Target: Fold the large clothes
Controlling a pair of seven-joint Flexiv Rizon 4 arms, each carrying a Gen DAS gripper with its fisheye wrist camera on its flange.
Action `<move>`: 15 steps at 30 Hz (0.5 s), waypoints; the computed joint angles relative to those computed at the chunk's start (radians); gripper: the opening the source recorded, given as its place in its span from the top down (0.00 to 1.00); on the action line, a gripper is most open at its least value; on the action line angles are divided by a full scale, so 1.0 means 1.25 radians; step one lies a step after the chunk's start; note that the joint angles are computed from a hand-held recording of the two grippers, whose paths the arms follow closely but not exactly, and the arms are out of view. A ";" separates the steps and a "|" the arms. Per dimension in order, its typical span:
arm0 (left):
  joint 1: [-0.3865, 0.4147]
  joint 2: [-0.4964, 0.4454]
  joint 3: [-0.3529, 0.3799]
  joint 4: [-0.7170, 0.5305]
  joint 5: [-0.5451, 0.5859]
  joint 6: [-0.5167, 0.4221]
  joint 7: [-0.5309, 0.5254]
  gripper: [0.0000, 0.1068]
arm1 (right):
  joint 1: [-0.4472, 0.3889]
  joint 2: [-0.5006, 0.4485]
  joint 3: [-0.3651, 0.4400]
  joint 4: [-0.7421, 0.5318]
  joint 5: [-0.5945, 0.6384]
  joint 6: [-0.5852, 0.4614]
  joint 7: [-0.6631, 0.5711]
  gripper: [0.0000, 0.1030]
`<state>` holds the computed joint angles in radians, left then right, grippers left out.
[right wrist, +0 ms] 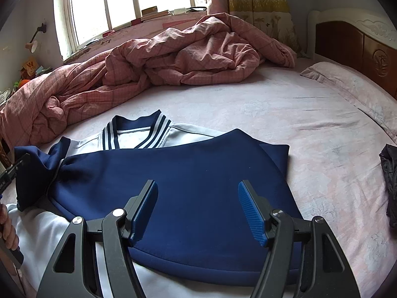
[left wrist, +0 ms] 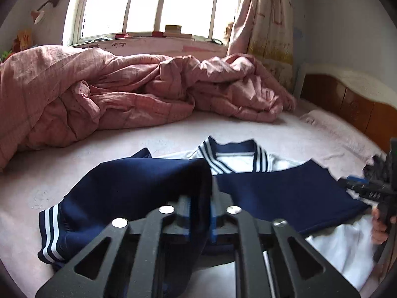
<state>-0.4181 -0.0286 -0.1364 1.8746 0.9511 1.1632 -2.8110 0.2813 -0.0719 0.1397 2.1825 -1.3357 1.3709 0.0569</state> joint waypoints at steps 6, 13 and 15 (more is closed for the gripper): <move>-0.008 0.084 -0.017 0.018 0.004 -0.059 0.013 0.41 | 0.001 0.003 0.001 0.004 0.029 -0.005 -0.020 0.33; 0.072 0.258 -0.052 0.086 0.045 -0.157 -0.082 0.21 | -0.015 0.011 -0.002 0.006 -0.004 0.011 0.017 0.33; 0.089 0.255 -0.007 0.119 -0.030 -0.122 -0.047 0.22 | -0.014 0.010 0.000 0.006 0.006 0.010 0.010 0.33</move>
